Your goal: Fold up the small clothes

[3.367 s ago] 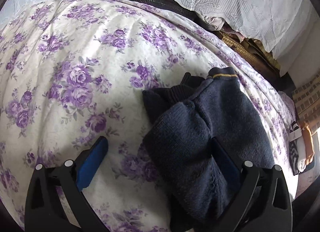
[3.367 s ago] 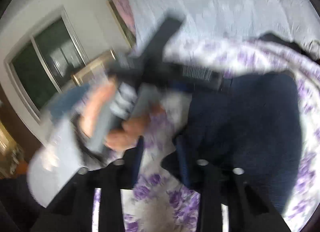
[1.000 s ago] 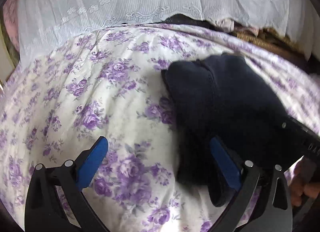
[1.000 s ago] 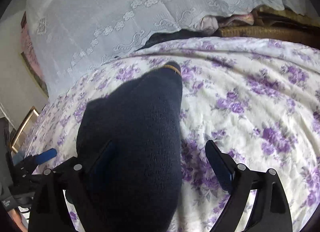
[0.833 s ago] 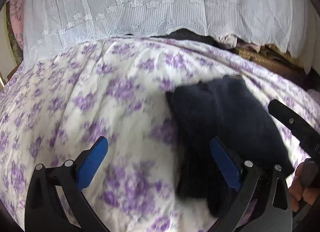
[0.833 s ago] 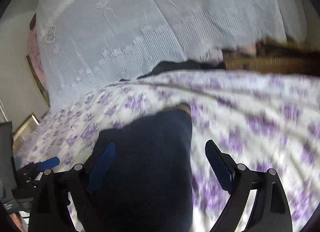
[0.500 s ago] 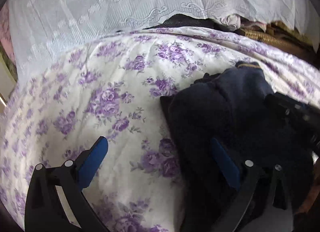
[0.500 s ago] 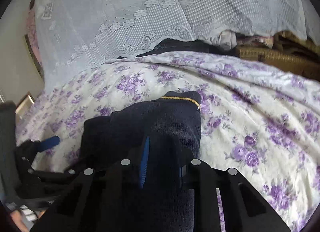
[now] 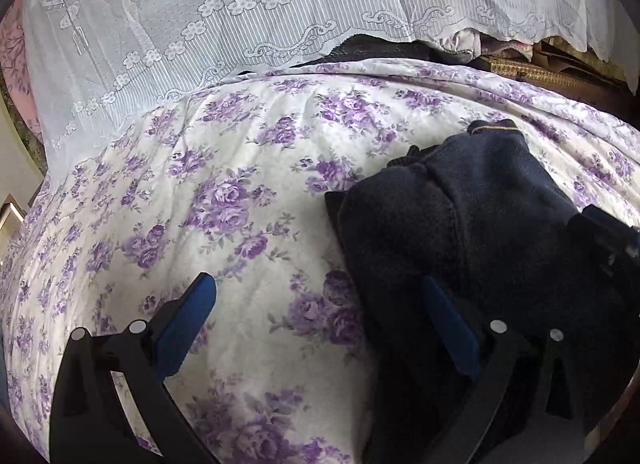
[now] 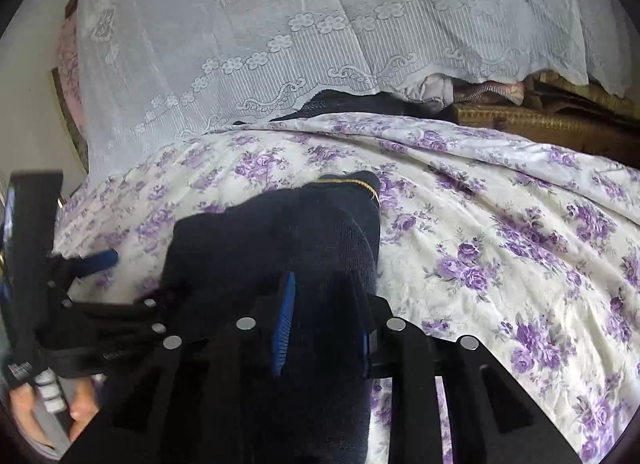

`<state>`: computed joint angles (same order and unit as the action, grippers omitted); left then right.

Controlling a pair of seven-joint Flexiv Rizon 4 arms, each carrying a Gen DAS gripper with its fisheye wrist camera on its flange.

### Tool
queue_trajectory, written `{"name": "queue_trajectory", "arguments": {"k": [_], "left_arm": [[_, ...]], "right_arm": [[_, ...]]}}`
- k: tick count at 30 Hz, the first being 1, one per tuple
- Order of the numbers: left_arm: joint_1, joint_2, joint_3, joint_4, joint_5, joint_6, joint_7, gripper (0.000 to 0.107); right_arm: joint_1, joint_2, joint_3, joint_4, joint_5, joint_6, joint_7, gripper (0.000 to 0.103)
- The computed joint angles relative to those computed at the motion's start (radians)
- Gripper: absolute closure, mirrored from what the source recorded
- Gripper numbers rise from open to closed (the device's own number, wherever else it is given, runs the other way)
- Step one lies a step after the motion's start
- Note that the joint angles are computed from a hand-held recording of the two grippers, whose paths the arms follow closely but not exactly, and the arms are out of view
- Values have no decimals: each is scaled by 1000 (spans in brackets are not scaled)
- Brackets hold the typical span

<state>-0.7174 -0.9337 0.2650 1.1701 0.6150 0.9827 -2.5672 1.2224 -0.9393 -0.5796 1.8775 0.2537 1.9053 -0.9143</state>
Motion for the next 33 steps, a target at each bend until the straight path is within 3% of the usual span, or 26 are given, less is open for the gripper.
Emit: {"name": "queue_trajectory", "arguments": {"k": [5,8,10,12,16,19,23,24,26,27,28,33], "left_arm": [[1,2,-1,5,-1,5,-5,8],[5,4,-4,10,-6,13,-5,8],[6,5,-5,13,-8,17,-7,8],[9,7,-7,19,-11,26,-4,8],[9,9,-7,27,-17,36,-6,8],[21,24,-20,56,-27,79,-4,8],[218,80,-282,130,138,194,-64,8],[288,76,-349,169,106,298,-18,8],[423,28,-503,279,-147,525,255,8],[464,7,-566,318,-246,581,371,8],[482,-3,-597,330,-288,594,423,8],[452,-21,-576,289,-335,507,466,8]], "right_arm": [[-18,15,35,17,38,67,-2,73],[30,13,9,49,104,112,-42,72],[37,24,17,63,115,105,-80,63],[6,43,66,57,127,72,-123,58],[-150,79,226,54,68,128,-94,48],[-210,89,298,48,69,162,-104,47],[-339,99,439,40,33,227,-108,40],[-374,101,475,39,21,240,-104,39],[-468,99,567,38,-32,270,-80,37],[-507,95,604,37,-60,283,-67,36],[-540,92,634,38,-83,295,-52,35],[-685,56,756,32,-244,309,54,32]]}}
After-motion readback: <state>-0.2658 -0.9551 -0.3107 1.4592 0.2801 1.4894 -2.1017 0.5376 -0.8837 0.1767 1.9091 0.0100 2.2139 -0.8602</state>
